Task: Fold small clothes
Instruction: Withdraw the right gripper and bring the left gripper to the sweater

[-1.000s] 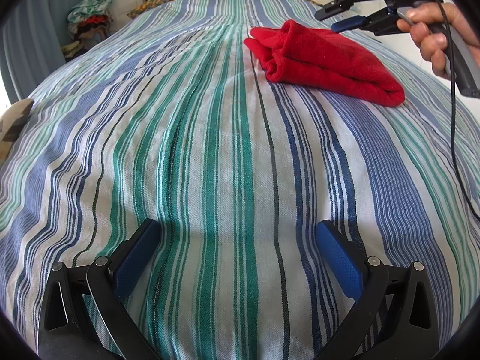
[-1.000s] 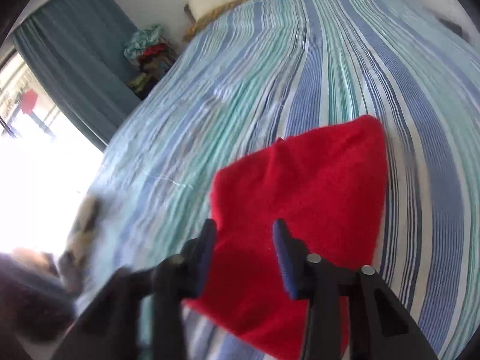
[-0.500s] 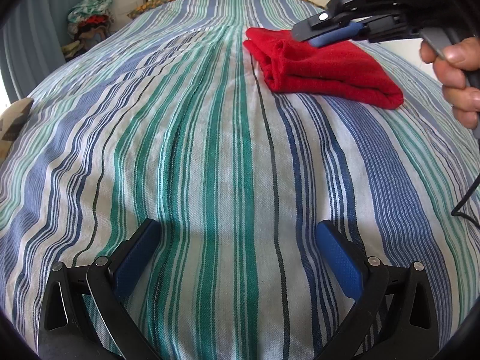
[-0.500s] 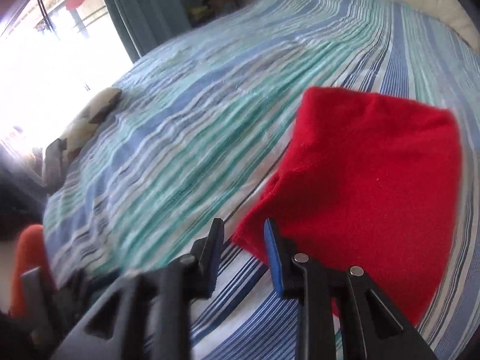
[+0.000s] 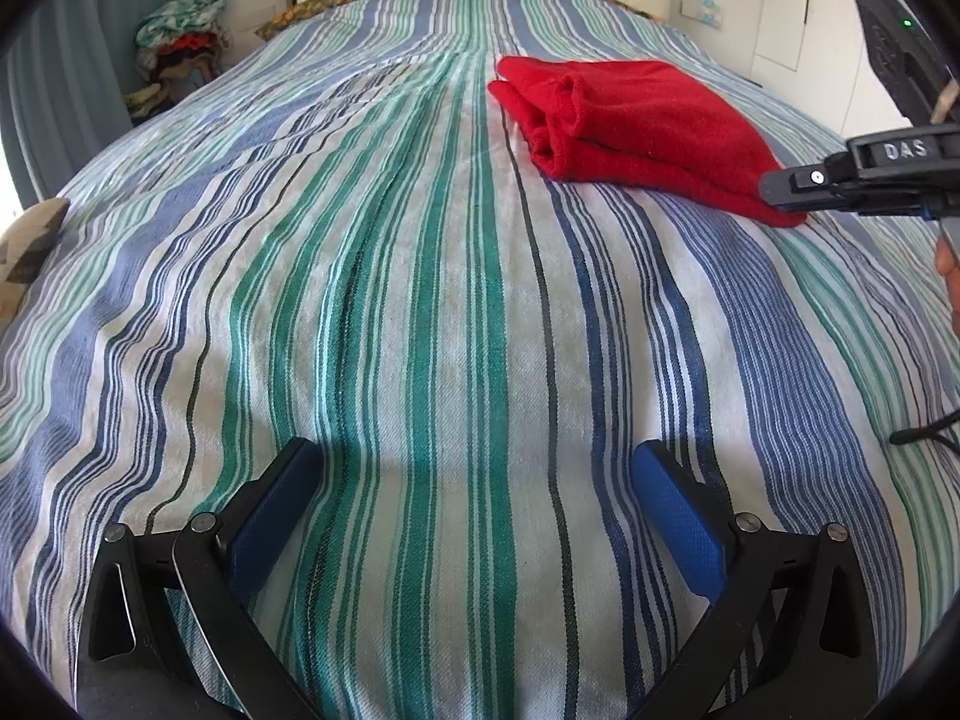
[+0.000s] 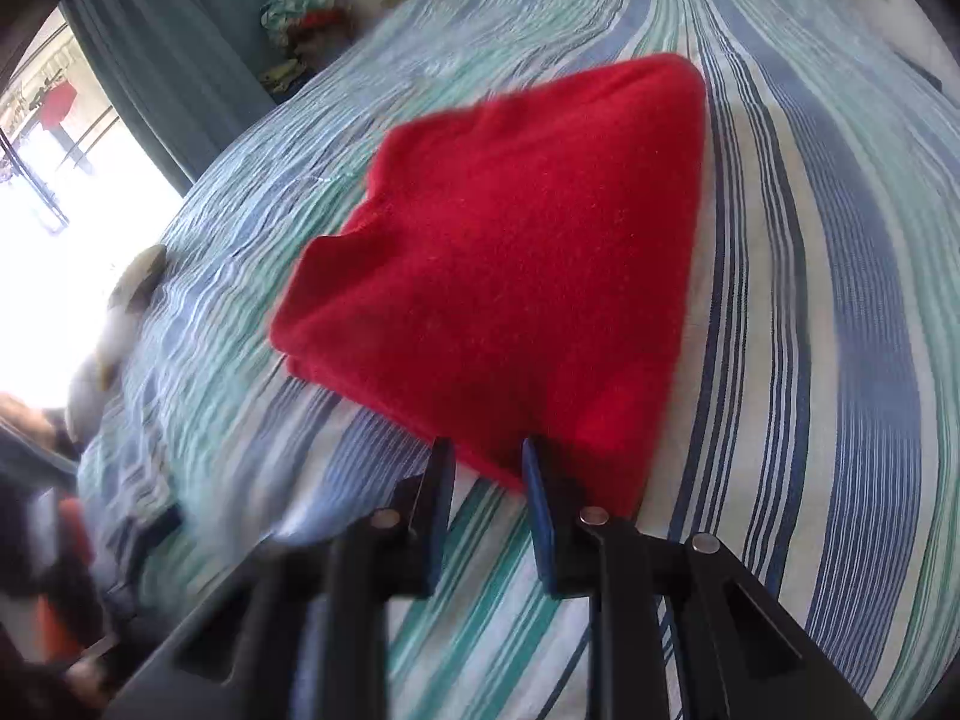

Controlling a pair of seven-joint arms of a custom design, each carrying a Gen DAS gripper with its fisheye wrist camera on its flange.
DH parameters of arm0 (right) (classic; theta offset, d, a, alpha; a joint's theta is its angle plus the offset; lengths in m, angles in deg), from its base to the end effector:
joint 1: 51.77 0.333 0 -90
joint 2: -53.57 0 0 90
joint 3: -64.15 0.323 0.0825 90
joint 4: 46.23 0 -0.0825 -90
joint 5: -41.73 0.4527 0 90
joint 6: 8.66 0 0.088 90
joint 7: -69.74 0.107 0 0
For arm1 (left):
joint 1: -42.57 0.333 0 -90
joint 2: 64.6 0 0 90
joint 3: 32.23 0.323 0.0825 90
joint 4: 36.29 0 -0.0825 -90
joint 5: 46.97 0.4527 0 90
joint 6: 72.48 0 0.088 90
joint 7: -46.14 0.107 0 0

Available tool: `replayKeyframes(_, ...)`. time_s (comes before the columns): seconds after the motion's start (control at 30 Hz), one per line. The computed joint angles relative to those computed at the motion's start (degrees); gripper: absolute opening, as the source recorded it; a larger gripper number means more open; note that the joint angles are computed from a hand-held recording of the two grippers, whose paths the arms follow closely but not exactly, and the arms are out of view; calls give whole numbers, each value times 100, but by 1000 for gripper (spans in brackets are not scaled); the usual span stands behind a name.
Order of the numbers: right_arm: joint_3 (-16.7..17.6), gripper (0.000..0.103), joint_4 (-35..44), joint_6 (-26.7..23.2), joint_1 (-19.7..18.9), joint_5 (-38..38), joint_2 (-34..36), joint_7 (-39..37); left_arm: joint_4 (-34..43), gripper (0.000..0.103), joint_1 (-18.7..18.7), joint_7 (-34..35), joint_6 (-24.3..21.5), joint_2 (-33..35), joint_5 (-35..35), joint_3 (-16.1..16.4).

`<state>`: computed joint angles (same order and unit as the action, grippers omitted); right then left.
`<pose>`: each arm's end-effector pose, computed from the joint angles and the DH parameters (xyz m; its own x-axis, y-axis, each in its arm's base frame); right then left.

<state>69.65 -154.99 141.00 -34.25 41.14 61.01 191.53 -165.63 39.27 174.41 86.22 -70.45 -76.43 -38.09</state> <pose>0.6438 0.2712 0.4764 -0.0687 -0.9535 -0.2934 -0.8597 0.2058 -0.4674 0.5983 -0.0758 0.4403 -0.4021 -0.9154 0.0172 -0.7186 0.3039 -0.6255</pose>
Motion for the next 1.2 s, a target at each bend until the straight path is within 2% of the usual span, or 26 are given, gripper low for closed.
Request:
replayKeyframes(0.13, 29, 28, -410, -208, 235, -920, -469, 405, 3, 103, -1, -3, 0, 3, 3, 0)
replayKeyframes(0.23, 91, 30, -866, -312, 314, -1261, -870, 787, 4, 103, -2, 0, 3, 5, 0, 0)
replayKeyframes(0.33, 146, 30, -1382, -316, 339, -1313, -1334, 1150, -1, 103, -2, -2, 8, 2, 4, -1)
replayKeyframes(0.37, 171, 33, -1534, -313, 346, -1345, -1473, 1259, 1, 103, -1, -2, 6, 2, 5, 0)
replayKeyframes(0.4, 198, 40, -1669, -302, 360, -1355, -1590, 1350, -6, 103, -4, -2, 10, -2, 1, -1)
replayKeyframes(0.47, 258, 46, -1911, -288, 372, -1451, -1804, 1552, -9, 103, -5, 3, 11, -5, -3, 1)
replayKeyframes(0.6, 349, 46, -2135, -420, 436, -1534, -2073, 1802, -21, 103, -8, -8, 29, -17, 6, -3)
replayKeyframes(0.73, 434, 46, -2245, -521, 592, -1511, -2387, 1739, -30, 103, -15, -11, 24, -22, 0, 0)
replayKeyframes(0.8, 501, 51, -2258, -557, 675, -1555, -2546, 1682, -16, 103, 0, -56, -52, -31, 41, 4)
replayKeyframes(0.87, 598, 60, -2239, -598, 698, -1716, -2664, 1699, 99, 103, 53, -238, -312, -11, 268, -2)
replayKeyframes(0.97, 692, 68, -2188, -641, 662, -1992, -2734, 1816, 451, 100, 133, -485, -1038, 26, 485, 29)
replayKeyframes(1.07, 622, 72, -2223, -473, 602, -2018, -2728, 1969, 966, 97, 152, -146, -1853, 88, -519, 197)
replayKeyframes(1.2, 385, 72, -2279, -27, 450, -1812, -2616, 2149, 2026, 97, 250, -209, -2503, 603, -1362, 176)
